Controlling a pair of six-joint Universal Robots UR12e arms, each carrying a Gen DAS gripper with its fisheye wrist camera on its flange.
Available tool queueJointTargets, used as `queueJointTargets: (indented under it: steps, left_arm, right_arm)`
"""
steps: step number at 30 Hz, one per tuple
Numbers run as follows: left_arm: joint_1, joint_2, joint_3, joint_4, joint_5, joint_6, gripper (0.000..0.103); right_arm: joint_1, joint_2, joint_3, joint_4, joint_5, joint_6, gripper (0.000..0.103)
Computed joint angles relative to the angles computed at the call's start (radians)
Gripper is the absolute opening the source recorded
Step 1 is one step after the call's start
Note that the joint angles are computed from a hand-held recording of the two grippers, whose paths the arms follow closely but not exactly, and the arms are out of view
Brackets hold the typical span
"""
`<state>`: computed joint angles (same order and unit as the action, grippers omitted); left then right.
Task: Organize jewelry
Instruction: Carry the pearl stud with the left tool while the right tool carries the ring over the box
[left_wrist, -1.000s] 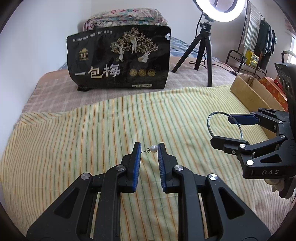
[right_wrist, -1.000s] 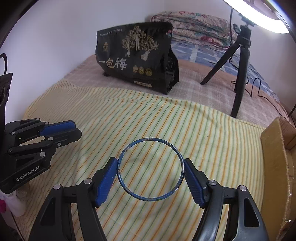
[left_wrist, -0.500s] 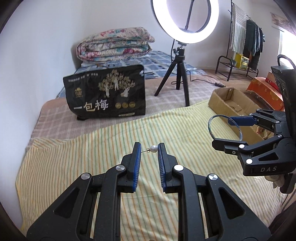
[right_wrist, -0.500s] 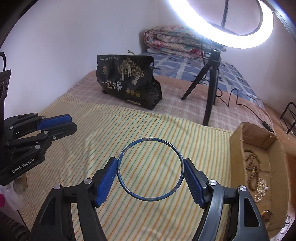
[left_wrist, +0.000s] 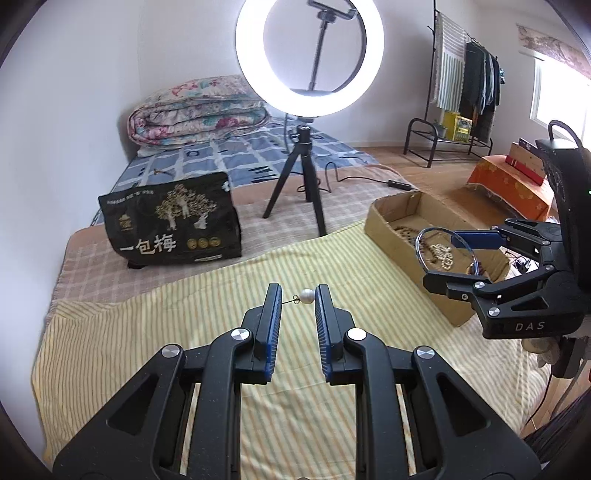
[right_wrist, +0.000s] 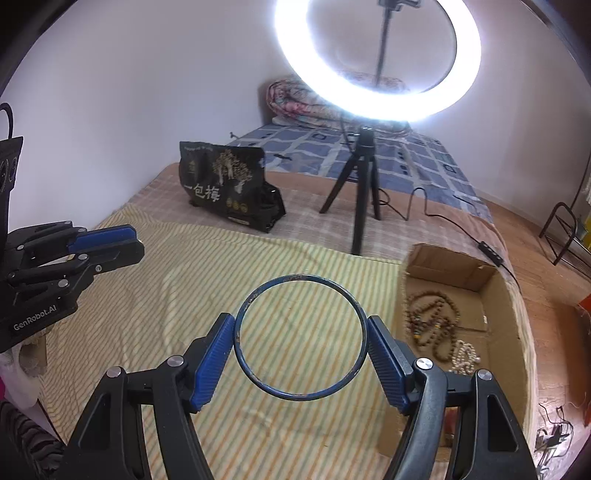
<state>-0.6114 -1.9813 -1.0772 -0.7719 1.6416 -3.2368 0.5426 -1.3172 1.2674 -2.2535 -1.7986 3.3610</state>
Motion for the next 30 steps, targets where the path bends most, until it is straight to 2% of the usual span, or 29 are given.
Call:
queueJointTargets:
  steps: [12,19,30]
  left_arm:
    - [-0.059,-0.069,0.125,-0.046,-0.015,0.04,0.017]
    - [-0.088,-0.131,0.212,-0.077,-0.051,0.023,0.017]
    - [-0.119,-0.222,0.329,-0.119,-0.077,-0.005,0.017]
  right_arm:
    - [-0.061,-0.087,0.091,-0.016,-0.024,0.04,0.074]
    - [-0.114,-0.121,0.13,-0.031,-0.021,0.073,0.074]
    - [-0.172,-0.124,0.144,-0.05,-0.012,0.089,0.074]
